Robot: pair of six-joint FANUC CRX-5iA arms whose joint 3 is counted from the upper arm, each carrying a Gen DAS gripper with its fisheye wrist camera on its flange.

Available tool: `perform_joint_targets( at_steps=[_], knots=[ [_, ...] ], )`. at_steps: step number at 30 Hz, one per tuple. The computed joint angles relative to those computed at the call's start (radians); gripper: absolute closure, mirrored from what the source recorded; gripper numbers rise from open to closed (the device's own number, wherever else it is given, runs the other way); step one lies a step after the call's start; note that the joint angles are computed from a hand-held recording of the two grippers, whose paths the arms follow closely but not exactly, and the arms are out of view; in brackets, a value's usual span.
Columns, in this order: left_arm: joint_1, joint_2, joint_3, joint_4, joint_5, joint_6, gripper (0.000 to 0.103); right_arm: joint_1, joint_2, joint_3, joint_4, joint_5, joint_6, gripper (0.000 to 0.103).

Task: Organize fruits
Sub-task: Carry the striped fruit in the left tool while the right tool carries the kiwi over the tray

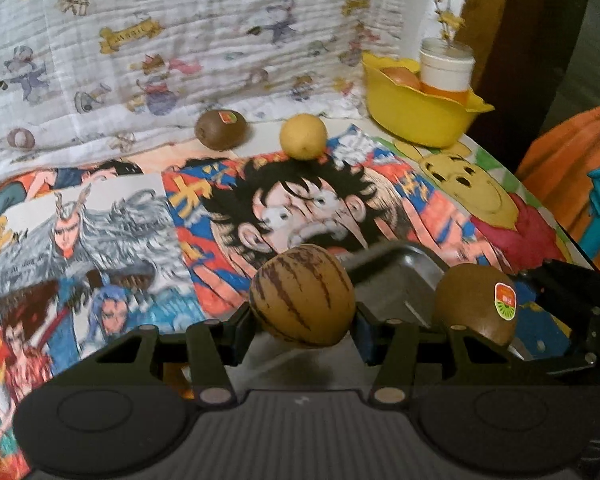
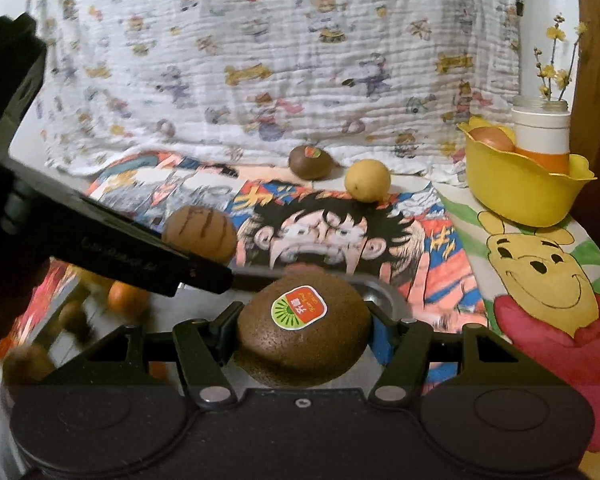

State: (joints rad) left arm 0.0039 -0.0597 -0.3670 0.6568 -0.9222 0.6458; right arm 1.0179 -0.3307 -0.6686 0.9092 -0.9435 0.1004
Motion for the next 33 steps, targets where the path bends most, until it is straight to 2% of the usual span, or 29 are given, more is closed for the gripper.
perform_joint_targets(
  at_steps=[13,33],
  knots=[
    [0.025,-0.071,-0.072,-0.039,-0.027,0.003,0.048,0.145,-0.097,-0.038,-0.102,-0.115,0.036,0.039],
    [0.014,-0.076,-0.076,-0.097,-0.021,0.061,0.048,0.164,-0.095,-0.055,-0.111,-0.107,0.023,0.038]
  ],
)
